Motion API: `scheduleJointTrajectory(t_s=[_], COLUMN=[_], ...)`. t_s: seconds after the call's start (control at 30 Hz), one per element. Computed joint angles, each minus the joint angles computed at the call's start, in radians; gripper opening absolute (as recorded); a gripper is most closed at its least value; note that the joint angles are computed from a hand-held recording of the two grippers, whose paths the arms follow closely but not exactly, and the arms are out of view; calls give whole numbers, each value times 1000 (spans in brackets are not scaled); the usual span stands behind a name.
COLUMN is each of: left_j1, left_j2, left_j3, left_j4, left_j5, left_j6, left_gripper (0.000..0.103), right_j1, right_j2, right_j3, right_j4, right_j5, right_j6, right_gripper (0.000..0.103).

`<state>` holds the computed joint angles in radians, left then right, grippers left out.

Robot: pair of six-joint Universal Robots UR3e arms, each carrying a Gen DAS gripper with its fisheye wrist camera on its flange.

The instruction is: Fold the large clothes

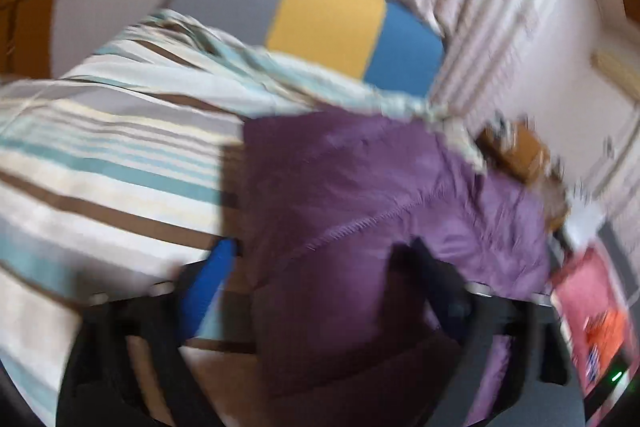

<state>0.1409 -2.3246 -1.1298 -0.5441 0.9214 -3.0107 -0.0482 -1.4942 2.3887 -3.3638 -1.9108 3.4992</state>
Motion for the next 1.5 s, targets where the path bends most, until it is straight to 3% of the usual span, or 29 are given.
scheduleJointTrajectory(t_s=[0.07, 0.23, 0.43, 0.63, 0.87, 0.97, 1.27, 1.5], left_j1=[-34, -105, -139, -174, -202, -208, -246, -242], left_j2=[-20, 21, 41, 47, 47, 45, 7, -60], left_j3=[40, -63, -181, -134, -31, -46, -82, -39], left_j4=[-68, 23, 185, 143, 5, 31, 156, 175], left_j5=[5, 66, 106, 189, 242, 253, 276, 268], left_j6=[77, 211, 212, 167, 132, 123, 138, 98], left_gripper=[72, 72, 72, 73, 77, 79, 90, 95], right_j1=[-7, -36, -44, 25, 54, 33, -77, -111], right_j2=[-8, -55, -150, -35, 303, 400, 413, 485], right_j3=[8, 26, -37, -375, -947, -1028, -728, -775], right_j4=[-6, -9, 26, 154, 549, 619, 363, 391], right_j5=[4, 14, 5, 35, 121, 132, 215, 280], right_j6=[-1, 9, 30, -21, -128, -133, -57, -44], right_gripper=[76, 76, 76, 76, 74, 71, 72, 73])
